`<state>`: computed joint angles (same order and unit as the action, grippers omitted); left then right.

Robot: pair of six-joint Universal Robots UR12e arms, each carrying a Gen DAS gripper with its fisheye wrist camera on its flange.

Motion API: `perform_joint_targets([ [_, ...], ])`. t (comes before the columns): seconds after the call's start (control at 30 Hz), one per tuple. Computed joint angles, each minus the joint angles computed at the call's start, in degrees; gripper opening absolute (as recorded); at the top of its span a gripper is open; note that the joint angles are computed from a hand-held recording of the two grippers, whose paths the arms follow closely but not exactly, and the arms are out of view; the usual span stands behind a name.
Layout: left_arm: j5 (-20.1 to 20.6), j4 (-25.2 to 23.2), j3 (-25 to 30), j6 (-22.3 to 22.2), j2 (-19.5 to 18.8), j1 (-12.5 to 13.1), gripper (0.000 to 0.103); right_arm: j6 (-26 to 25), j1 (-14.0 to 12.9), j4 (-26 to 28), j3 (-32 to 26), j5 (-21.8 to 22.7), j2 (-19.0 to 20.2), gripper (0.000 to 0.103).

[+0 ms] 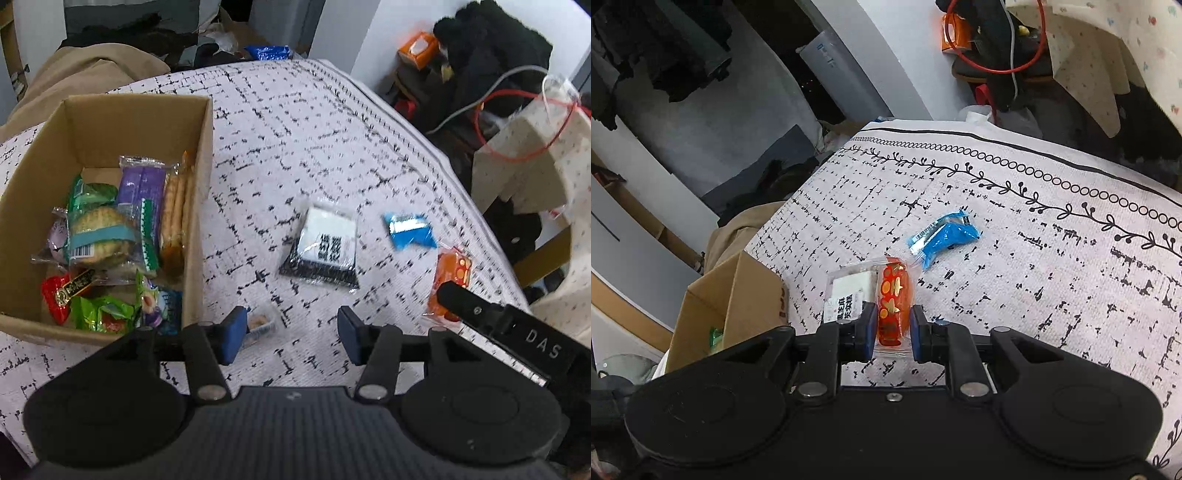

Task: Organize snacks
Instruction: 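Lift both held packets off the bed cover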

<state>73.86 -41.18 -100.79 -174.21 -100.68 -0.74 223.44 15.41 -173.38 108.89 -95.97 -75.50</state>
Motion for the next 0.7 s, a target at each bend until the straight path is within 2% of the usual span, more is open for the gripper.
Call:
perform_joint_targets([
  [0.13,2.63,2.41,-0.55,2.87,-0.25,-1.37,0.053,1.14,-0.86,-0.75,0.85,1.66,0.11,0.019],
  [0.27,7.47,5.98,-1.45,5.4,-0.59,-3.27,0.053,1.49,-1.42,-1.61,1.29,2.68,0.15,0.019],
  [0.3,7.43,6.38,-1.56,5.86,-0.69,-3.48,0.053,1.55,-1.53,-1.78,1.35,2.87,0.17,0.019],
  [0.37,6.02,5.64,-1.53,6.04,-0.87,-3.48,0.053,1.65,-1.72,-2.2,1.48,3.26,0.22,0.019],
  [0.7,13.56,7.76,-2.13,5.58,-2.05,-4.69,0.052,1.96,-2.41,-2.84,1.89,4.91,0.22,0.019],
])
